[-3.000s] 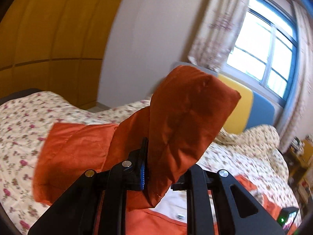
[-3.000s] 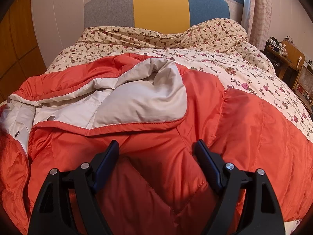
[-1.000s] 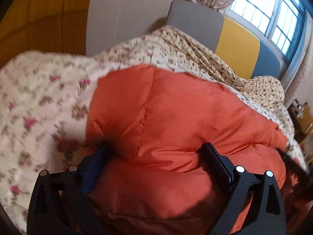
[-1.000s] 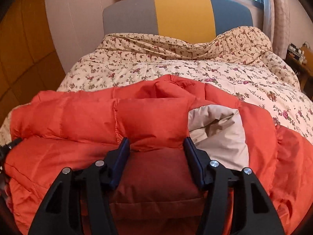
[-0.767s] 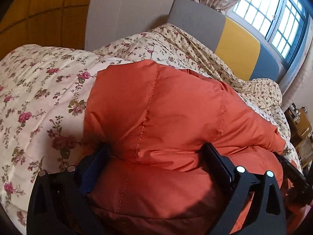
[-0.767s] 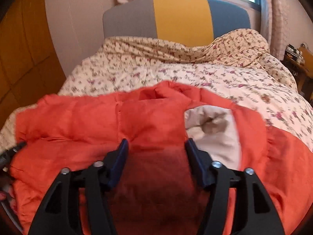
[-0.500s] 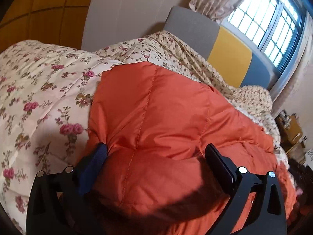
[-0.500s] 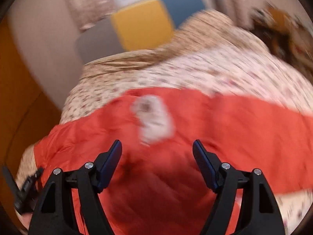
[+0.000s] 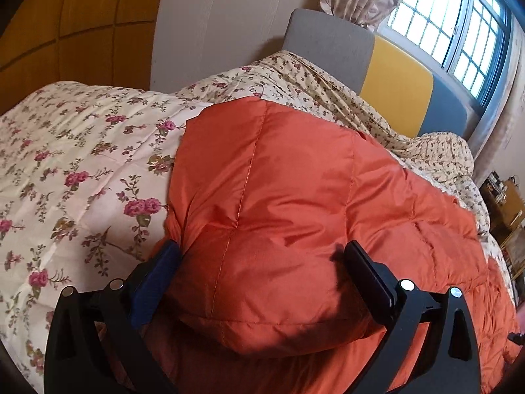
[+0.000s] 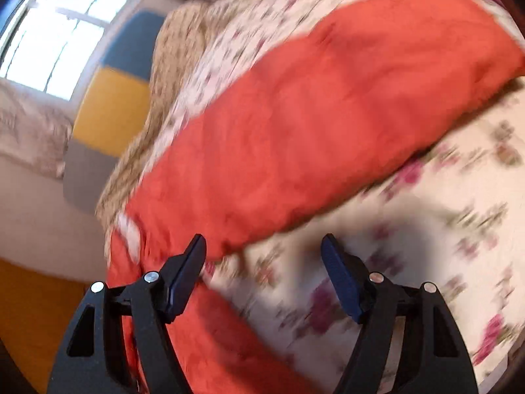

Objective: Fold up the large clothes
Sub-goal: 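Grasp the other sleeve with the right gripper and fold it inward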

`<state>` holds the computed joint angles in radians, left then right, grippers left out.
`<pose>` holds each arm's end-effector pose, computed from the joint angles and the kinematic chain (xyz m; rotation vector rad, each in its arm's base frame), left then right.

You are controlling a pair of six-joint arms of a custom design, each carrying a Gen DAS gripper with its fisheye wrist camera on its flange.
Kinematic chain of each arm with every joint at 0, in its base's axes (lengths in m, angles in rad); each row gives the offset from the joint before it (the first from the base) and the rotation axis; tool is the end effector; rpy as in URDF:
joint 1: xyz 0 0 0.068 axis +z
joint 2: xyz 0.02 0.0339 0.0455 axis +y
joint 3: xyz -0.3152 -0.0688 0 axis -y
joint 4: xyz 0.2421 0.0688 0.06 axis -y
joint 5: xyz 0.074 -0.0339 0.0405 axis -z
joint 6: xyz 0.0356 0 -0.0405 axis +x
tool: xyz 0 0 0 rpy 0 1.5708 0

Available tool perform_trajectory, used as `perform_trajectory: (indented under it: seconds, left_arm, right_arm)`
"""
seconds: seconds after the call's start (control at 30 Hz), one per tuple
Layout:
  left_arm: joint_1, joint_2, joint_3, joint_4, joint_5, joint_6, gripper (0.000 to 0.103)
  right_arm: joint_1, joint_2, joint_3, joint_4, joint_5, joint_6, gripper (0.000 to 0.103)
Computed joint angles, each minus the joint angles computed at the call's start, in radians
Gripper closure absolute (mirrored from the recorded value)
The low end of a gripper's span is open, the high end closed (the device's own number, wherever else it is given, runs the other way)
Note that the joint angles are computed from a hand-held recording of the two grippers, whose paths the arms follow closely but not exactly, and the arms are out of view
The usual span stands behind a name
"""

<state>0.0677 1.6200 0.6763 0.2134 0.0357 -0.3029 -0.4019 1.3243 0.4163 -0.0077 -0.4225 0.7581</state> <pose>0.3072 0.0196 0.1944 -0.4068 2.2698 -0.1618 0.1937 -0.0664 0.1808 1.2125 2.1816 0.6752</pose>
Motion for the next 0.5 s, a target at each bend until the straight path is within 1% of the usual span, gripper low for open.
perform_trajectory:
  seconds: [0.07,0.17,0.2,0.3,0.33,0.37,0.4,0.43,0.47,0.5]
  left_arm:
    - [0.006,-0.005,-0.009,0.009,0.008,-0.004,0.004]
    - [0.015,-0.008,-0.016,0.015,0.019,-0.008,0.004]
    - [0.015,-0.008,-0.018,0.018,0.019,-0.009,0.004]
    - [0.016,-0.008,-0.019,0.018,0.02,-0.009,0.003]
    - [0.017,-0.008,-0.019,0.017,0.021,-0.009,0.004]
    - [0.017,-0.007,-0.018,0.015,0.021,-0.009,0.003]
    - [0.016,-0.007,-0.017,0.012,0.019,-0.008,0.003]
    - [0.015,-0.005,-0.012,0.005,0.016,-0.006,0.003]
    - [0.011,-0.003,-0.009,0.0,0.01,-0.007,0.003]
    - [0.009,-0.003,-0.007,-0.004,0.008,-0.005,0.003]
  right_arm:
    - [-0.064,-0.011,-0.017,0.032,0.026,0.004,0.029]
    - [-0.211,0.039,-0.056,0.154,-0.045,0.034,0.031]
    - [-0.243,0.045,-0.059,0.169,-0.053,0.036,0.031]
    - [-0.301,0.047,-0.064,0.205,-0.016,0.061,0.032]
    - [-0.308,0.056,-0.059,0.208,-0.007,0.059,0.037]
    - [-0.304,0.061,-0.047,0.191,0.021,0.049,0.047]
    - [-0.283,0.061,-0.031,0.167,0.061,0.044,0.053]
    - [-0.259,0.059,-0.012,0.141,0.105,0.026,0.064]
    - [-0.239,0.056,0.003,0.127,0.124,0.02,0.072]
    - [-0.213,0.048,0.016,0.113,0.144,0.027,0.074]
